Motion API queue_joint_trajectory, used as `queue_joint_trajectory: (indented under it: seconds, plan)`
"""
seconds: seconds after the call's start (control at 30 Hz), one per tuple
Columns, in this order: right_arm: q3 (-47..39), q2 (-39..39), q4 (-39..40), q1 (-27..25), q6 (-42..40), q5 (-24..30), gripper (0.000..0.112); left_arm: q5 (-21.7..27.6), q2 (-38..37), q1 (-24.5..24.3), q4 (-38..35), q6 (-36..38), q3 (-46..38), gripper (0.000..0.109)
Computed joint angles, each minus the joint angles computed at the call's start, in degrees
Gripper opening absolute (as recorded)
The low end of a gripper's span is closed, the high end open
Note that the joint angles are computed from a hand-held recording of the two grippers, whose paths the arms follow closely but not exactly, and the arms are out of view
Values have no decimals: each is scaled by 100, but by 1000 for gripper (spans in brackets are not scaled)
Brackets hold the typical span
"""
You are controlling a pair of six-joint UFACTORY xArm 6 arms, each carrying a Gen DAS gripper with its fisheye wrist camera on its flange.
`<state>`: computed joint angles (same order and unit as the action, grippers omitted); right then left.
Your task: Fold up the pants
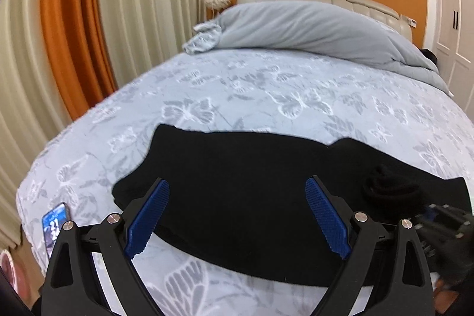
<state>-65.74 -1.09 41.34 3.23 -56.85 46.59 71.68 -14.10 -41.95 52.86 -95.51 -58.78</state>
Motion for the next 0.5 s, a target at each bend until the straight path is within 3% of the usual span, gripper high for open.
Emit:
queue_joint_trajectory:
  seconds: [0.2, 0.33, 0.5]
  plan:
    - [193, -115, -327, 147, 106, -289, 20, -138, -29, 62, -255, 177, 64, 91]
    - [340, -427, 5, 205, -78, -405, 18, -264, -73, 77, -327, 233, 125, 91]
    - [493, -245, -667, 412, 234, -522, 21, -352, -27, 132, -417, 329, 121, 91]
